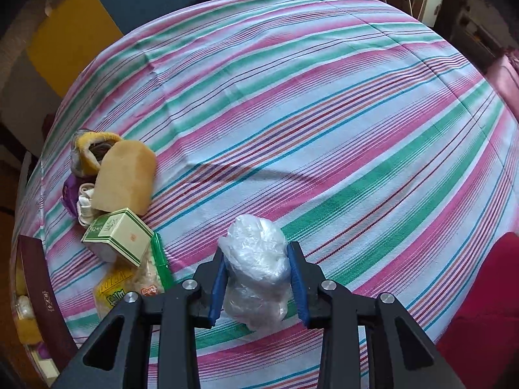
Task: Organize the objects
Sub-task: 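Grasp the white plastic bag with the right gripper, then carry the Tempo pack into the gold tray and release it with the left gripper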
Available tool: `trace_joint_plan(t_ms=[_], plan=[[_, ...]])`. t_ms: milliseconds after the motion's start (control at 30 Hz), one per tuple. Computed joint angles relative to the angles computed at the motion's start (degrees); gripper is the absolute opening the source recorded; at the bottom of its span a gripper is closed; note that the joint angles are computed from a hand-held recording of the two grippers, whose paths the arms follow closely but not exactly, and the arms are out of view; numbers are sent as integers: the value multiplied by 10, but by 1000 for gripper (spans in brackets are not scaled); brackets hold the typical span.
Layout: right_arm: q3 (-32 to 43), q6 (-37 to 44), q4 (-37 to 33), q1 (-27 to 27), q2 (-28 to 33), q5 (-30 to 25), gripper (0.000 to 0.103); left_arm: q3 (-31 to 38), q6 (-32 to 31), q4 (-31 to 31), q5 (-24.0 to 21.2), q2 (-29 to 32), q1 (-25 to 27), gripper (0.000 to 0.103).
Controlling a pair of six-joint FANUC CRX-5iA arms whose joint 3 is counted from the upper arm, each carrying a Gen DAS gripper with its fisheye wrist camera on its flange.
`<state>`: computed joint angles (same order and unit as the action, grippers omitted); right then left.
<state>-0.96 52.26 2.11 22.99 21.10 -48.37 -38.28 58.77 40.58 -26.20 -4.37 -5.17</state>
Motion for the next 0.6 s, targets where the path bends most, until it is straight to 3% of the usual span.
trace_joint_plan(t_ms=[167,267,467,600], plan=[[5,4,19,10,8,-17,39,-32,-17,37,-11,-54,63,52],[1,3,39,19,10,-24,39,-27,21,-10,-29,-74,126,52],[-5,9,48,23,7,-23,39,23,99,-104,-79,-42,258,52],[-9,14,53,24,4,-21,39,63,133,-139,-86,11,302,52]])
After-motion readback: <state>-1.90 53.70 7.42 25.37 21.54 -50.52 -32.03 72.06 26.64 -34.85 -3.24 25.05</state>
